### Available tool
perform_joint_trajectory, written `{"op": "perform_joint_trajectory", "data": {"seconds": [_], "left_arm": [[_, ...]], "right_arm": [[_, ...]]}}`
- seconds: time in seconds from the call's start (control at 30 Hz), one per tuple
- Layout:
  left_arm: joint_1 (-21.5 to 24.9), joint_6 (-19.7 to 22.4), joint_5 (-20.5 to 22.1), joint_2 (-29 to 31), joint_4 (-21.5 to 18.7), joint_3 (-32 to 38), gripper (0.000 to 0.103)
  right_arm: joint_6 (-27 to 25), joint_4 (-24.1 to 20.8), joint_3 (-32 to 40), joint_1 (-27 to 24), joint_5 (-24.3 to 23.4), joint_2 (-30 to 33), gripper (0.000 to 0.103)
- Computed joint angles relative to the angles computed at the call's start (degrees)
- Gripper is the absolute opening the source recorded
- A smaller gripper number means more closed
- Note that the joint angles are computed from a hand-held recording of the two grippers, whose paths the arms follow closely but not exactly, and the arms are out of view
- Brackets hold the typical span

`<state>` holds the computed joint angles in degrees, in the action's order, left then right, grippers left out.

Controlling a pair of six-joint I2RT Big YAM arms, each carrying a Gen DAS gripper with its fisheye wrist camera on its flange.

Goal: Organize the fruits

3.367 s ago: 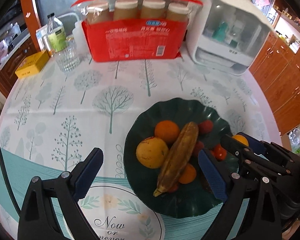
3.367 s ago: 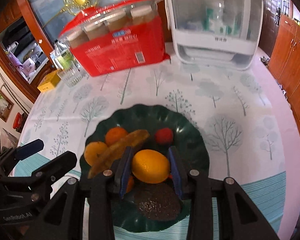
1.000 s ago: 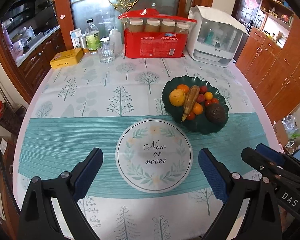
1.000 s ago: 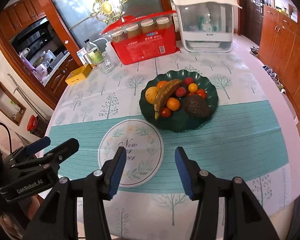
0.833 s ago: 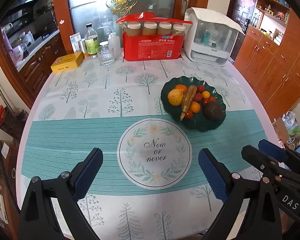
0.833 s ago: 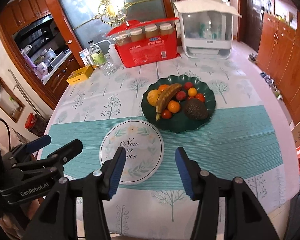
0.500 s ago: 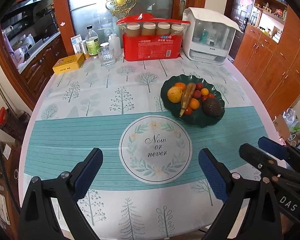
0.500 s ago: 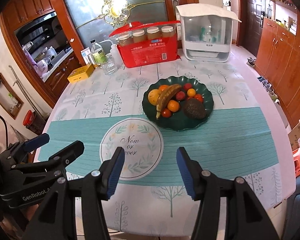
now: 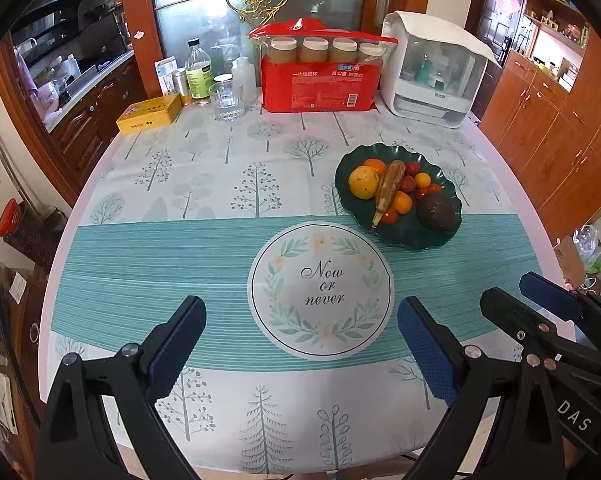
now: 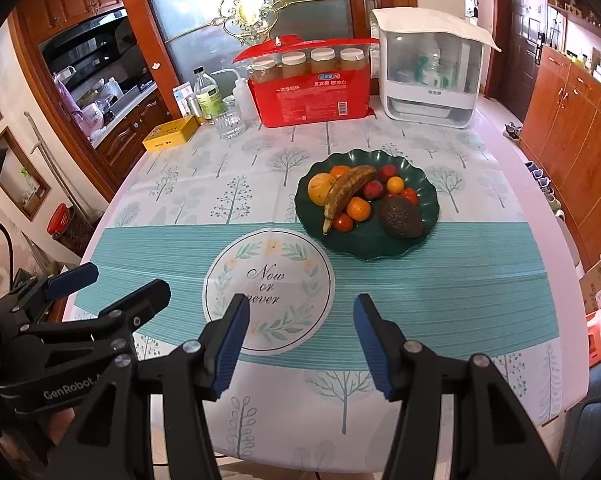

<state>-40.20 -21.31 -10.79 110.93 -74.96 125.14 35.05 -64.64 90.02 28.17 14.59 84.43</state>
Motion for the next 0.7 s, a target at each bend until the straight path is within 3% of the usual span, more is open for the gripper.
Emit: {"op": "perform_joint_trajectory", "data": {"seconds": [0.7], "left_arm": [[0.3, -0.2, -0.6, 0.2, 0.6, 0.4, 0.096]], "right_arm": [[-0.4, 0.1, 0.5, -0.2, 0.0, 0.4, 0.055]]}}
